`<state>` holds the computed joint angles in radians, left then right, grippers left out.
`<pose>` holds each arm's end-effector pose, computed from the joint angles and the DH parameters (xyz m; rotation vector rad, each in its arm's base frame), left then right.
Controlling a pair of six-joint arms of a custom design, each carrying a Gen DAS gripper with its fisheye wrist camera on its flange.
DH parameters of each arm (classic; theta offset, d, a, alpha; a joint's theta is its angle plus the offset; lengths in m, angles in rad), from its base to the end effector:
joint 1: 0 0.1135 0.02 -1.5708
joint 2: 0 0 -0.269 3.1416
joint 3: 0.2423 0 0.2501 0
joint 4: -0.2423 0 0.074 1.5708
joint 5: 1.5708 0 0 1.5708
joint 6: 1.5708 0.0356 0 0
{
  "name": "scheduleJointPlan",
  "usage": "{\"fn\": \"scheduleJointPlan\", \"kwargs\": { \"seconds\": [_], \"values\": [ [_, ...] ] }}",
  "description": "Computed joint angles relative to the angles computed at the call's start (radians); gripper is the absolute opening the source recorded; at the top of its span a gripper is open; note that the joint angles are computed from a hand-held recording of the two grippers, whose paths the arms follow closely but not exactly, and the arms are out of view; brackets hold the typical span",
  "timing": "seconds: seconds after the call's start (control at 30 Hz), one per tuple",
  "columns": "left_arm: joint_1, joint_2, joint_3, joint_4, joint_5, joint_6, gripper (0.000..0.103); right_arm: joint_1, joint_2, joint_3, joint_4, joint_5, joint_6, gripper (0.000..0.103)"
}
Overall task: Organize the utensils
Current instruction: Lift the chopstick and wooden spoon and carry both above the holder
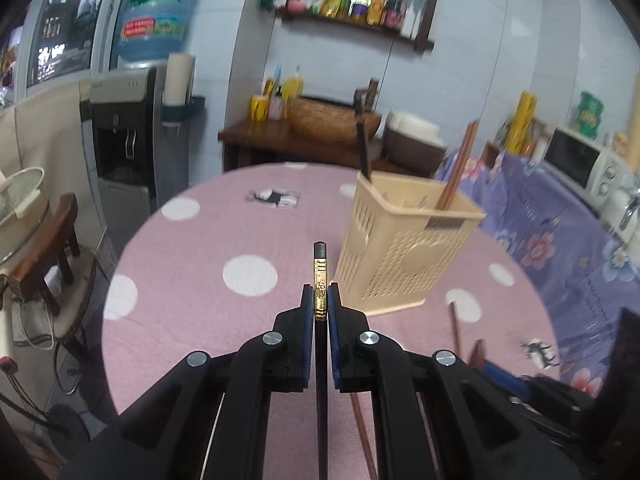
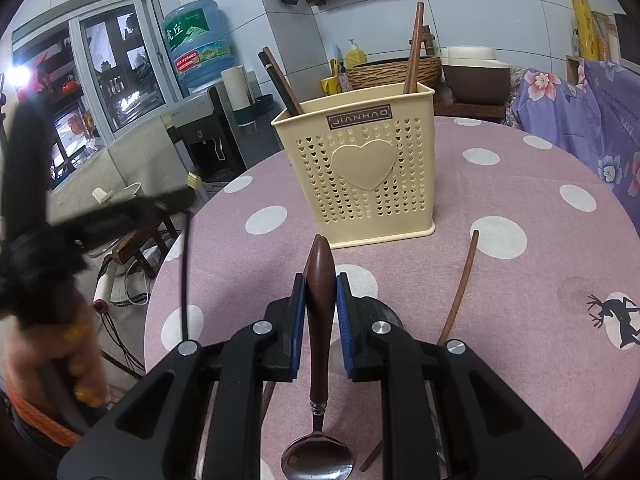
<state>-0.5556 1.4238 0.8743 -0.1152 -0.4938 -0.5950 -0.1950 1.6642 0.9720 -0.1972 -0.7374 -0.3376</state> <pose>0.2654 -0.1449 0.2390 -0.3034 2.1256 -0.1138 0.3318 -0.0411 0.1946 -0.4644 2.2069 0.6244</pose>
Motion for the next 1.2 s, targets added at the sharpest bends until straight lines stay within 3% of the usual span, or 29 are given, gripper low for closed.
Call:
{"fn": "scheduleJointPlan", "kwargs": {
  "seconds": [0.3, 0.7, 0.97, 1.2],
  "values": [
    [-0.035, -0.117, -0.06, 0.029, -0.055, 0.003, 0.008, -0.017, -0.047, -0.02, 0.0, -0.031, 0.002, 0.016],
    [-0.019, -0.129, -0.051, 0.081, -0.027, 0.065, 0.008, -0.04, -0.039, 0.063, -0.073, -0.094, 0.005, 0.016],
    [0.01, -0.096, 0.032, 0.094, 0.04, 0.112, 0.008, -0.02, -0.038, 0.149, -0.074, -0.097, 0.044, 0.016],
    [0.04, -0.042, 0.209, 0.029, 0.112, 0.178, 0.008, 0.004, 0.006, 0.364, -0.173, -0.082, 0.052, 0.016]
  ]
}}
